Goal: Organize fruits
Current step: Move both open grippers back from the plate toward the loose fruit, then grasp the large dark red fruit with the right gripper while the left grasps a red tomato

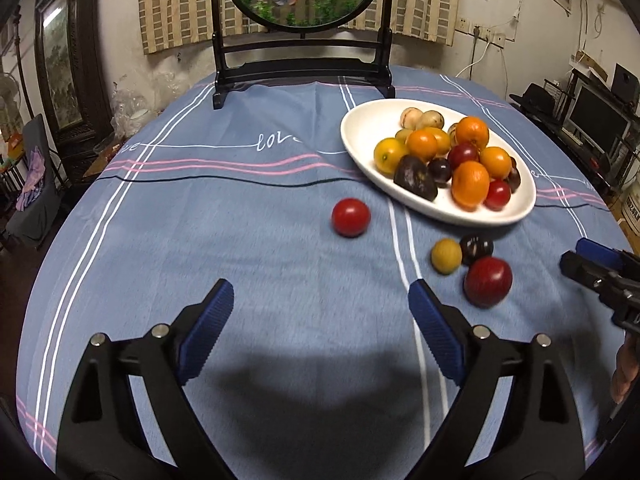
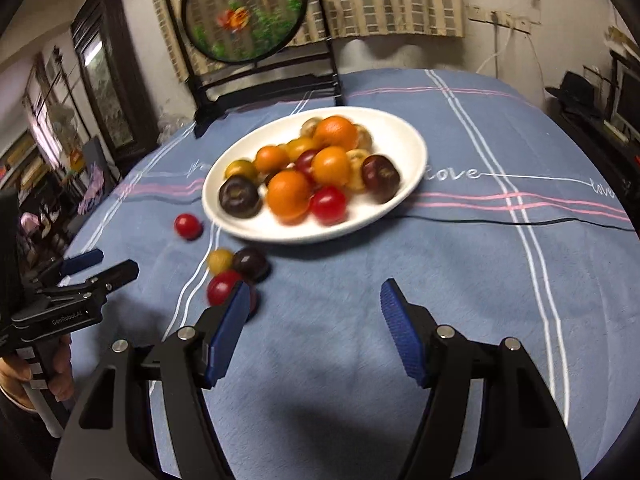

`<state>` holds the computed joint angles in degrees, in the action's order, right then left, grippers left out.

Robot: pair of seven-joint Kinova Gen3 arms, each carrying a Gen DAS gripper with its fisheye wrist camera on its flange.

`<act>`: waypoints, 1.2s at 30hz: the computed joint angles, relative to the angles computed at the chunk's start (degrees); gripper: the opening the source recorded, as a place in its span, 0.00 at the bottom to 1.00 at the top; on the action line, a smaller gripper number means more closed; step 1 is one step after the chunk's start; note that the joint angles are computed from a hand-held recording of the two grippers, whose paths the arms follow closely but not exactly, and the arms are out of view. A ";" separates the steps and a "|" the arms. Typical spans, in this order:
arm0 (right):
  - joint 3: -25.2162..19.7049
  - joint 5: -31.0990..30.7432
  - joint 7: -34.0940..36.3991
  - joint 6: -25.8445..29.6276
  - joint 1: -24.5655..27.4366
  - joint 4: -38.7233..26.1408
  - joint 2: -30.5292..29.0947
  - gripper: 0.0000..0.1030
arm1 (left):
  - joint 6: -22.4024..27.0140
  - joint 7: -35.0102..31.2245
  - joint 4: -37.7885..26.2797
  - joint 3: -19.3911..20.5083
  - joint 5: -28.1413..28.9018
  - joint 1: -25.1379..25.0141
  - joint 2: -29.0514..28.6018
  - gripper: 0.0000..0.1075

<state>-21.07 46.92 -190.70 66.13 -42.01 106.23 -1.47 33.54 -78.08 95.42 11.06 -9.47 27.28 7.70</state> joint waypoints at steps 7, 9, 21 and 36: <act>1.81 -0.65 6.90 -2.44 -1.80 -4.45 4.91 0.67 | -0.63 -3.56 1.70 0.28 5.00 -2.50 -0.66 0.85; 2.77 -1.28 8.75 -2.26 -2.35 -5.90 6.34 0.67 | -0.89 -4.47 2.12 0.22 6.29 -3.15 -0.65 0.86; 9.80 -7.85 15.32 -0.36 -3.29 -12.54 12.95 0.53 | 3.52 -10.09 -0.32 0.25 13.33 -5.54 1.96 0.87; 5.55 -2.03 0.78 -11.49 2.45 2.66 0.72 0.37 | 11.06 -10.29 -13.33 -1.16 6.91 0.52 9.36 0.86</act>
<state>-15.52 44.90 -189.91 54.64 -39.55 108.89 -0.75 44.60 -88.37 82.09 9.89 -2.56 27.80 17.06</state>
